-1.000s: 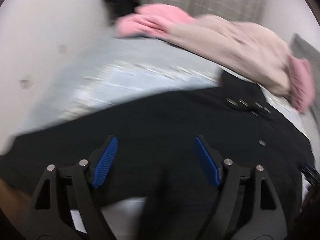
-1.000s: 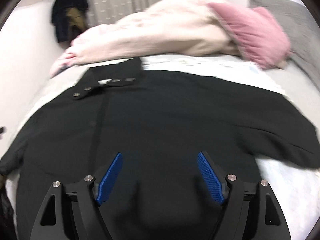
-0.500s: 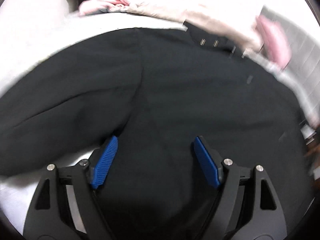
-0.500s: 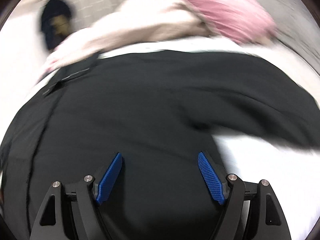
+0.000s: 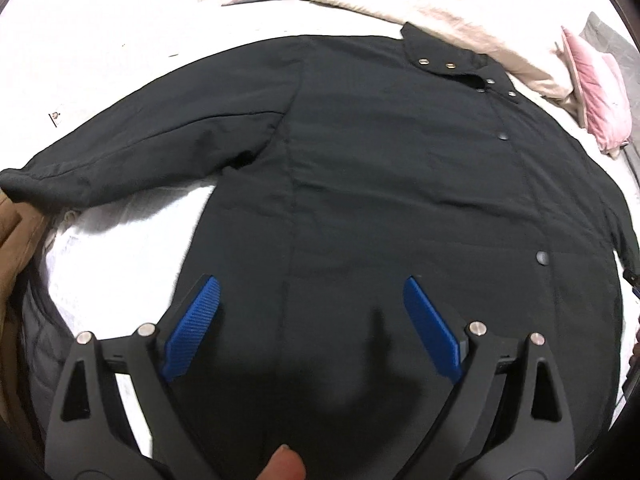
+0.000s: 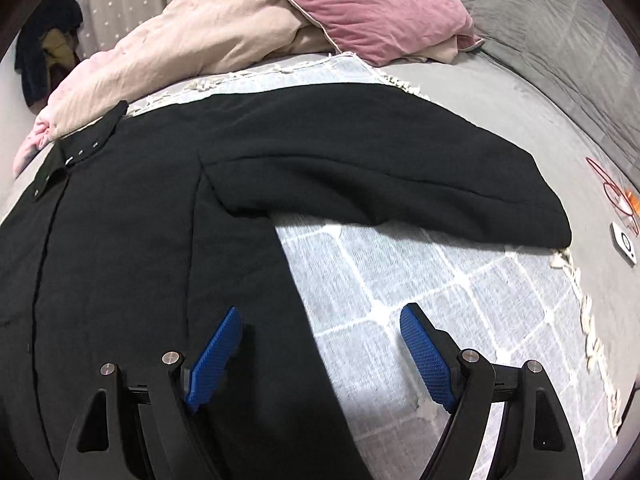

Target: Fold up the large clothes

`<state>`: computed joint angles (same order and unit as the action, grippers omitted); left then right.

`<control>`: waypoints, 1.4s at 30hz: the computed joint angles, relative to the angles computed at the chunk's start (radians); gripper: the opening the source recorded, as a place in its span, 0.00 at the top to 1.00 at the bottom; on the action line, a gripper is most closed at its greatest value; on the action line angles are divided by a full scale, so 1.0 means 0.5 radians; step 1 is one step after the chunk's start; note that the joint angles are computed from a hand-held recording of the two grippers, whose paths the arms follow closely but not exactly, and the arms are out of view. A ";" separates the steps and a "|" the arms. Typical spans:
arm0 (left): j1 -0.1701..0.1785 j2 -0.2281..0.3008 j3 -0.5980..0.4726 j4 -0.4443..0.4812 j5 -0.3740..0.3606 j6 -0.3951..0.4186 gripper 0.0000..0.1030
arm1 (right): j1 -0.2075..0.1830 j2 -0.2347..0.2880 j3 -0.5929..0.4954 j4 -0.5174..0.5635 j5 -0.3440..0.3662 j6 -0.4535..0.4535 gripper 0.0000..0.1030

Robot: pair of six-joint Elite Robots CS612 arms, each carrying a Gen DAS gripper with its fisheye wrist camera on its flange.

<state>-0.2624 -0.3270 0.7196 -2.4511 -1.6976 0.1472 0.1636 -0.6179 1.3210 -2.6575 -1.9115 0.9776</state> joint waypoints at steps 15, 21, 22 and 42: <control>-0.014 -0.019 0.084 -0.063 -0.034 -0.086 0.08 | -0.145 -0.015 0.132 0.019 0.064 0.201 0.19; -0.020 -0.032 0.127 -0.161 0.021 -0.063 0.07 | -0.176 -0.021 0.166 0.024 0.047 0.235 0.19; -0.020 -0.030 0.124 -0.158 0.025 -0.061 0.07 | -0.182 -0.021 0.173 0.015 0.051 0.239 0.19; -0.032 -0.020 0.111 -0.142 0.101 -0.050 0.07 | -0.185 -0.068 0.398 -0.499 -0.049 0.321 0.19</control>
